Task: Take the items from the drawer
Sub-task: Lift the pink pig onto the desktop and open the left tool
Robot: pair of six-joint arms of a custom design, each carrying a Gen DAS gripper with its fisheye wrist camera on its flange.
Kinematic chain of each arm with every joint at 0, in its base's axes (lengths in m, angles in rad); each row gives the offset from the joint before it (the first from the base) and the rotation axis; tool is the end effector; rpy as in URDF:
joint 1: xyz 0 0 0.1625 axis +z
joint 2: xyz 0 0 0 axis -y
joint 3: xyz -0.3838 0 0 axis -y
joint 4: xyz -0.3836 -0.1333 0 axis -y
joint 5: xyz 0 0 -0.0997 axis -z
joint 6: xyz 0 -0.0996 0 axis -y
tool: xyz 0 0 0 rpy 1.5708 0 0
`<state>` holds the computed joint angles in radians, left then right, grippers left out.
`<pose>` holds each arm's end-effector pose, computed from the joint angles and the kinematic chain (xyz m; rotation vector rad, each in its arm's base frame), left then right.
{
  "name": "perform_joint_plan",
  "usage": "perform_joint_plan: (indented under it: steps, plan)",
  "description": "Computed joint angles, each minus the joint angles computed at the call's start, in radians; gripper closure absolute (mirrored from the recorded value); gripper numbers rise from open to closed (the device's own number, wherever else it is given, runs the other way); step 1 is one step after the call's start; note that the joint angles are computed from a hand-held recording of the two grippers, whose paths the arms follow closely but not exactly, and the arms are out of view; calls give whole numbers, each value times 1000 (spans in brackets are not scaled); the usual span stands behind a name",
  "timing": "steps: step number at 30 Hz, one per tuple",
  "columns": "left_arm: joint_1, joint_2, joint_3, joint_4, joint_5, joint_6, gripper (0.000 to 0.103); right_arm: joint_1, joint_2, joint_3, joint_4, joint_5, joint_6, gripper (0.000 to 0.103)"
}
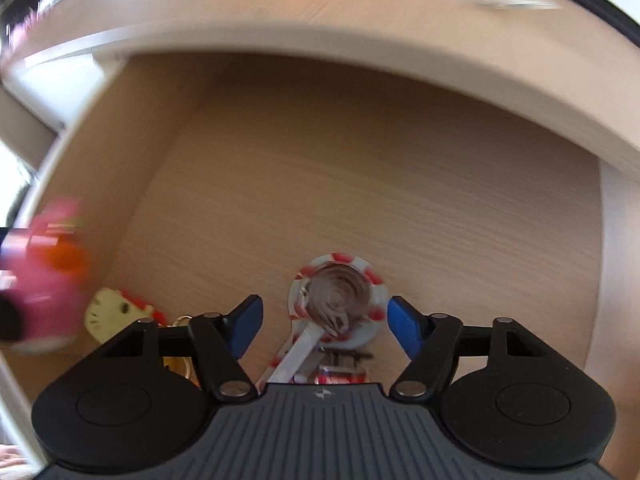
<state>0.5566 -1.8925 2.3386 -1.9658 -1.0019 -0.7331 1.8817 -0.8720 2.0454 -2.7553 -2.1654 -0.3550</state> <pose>-0.1729 -0.3278 0.2722 0.3958 2.6544 -0.5576 0.2255 -0.4485 0.0212 0.8283 -2.4084 -0.0031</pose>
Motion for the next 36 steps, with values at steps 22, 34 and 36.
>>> perform_joint_plan:
  steps: [22, 34, 36]
  plan:
    - [31, 198, -121, -439, 246, 253, 64, 113, -443, 56, -232, 154, 77, 59]
    - [236, 592, -333, -588, 263, 406, 59, -55, -228, -109, -238, 166, 147, 58]
    - [232, 610, -331, -612, 288, 445, 59, -66, -194, -143, -200, 129, 166, 58]
